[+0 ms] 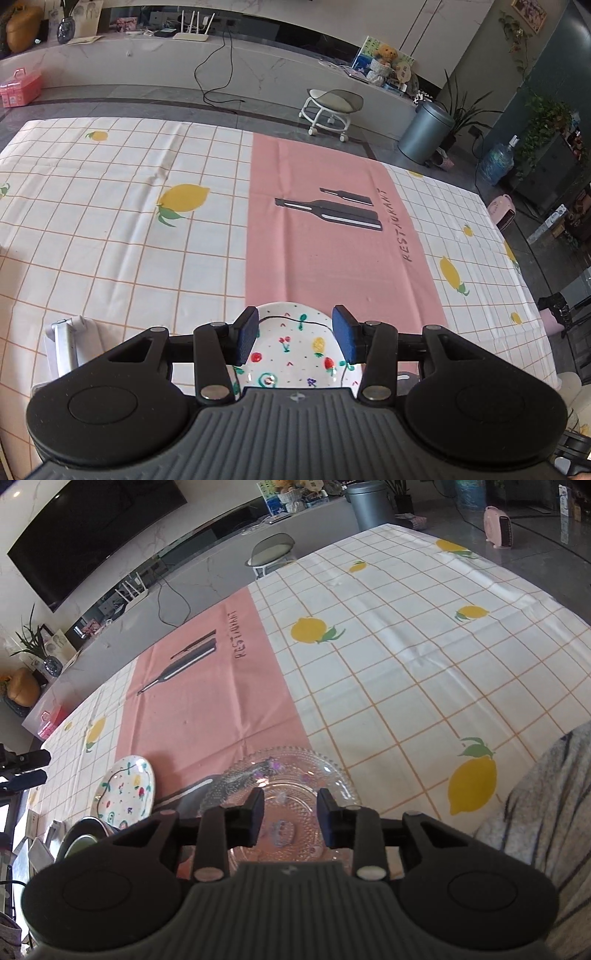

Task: Organize plates and bowls
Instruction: 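Open both tools and move them to the white fruit-painted plate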

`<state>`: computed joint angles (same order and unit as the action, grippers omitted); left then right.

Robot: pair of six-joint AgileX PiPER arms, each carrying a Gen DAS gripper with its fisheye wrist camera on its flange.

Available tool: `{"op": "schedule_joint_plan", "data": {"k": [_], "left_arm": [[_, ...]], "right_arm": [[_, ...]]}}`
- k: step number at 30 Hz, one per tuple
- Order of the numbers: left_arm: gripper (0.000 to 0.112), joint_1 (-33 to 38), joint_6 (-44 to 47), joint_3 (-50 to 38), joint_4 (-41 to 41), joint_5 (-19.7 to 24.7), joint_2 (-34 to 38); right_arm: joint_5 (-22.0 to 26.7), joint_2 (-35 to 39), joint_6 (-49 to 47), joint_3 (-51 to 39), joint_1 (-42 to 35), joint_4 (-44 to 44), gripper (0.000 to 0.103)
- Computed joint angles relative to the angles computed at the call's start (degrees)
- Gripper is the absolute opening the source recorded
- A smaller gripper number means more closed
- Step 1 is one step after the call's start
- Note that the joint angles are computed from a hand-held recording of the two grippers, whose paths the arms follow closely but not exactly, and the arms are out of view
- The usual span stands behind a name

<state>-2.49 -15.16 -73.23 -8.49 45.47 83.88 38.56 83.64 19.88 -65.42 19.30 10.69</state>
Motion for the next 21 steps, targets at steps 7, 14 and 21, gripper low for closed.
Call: {"op": "schedule_joint_plan", "data": {"k": [7,14,21], "left_arm": [[0.052,5.41,8.52,-3.11,-1.18,7.89,4.22],[0.054,9.29,10.64,-3.53,-1.93,11.98,7.15],[0.054,13.12,17.39,-1.77,-10.14,11.38,10.20]], "right_arm": [[7.34,6.89,-14.22,-11.72,0.58,10.86,0.037],[16.60,17.97,-11.37,-29.32,3.17,13.16,0.048],[27.61,31.50,-8.17,-50.35,9.74,7.19,0.055]]}}
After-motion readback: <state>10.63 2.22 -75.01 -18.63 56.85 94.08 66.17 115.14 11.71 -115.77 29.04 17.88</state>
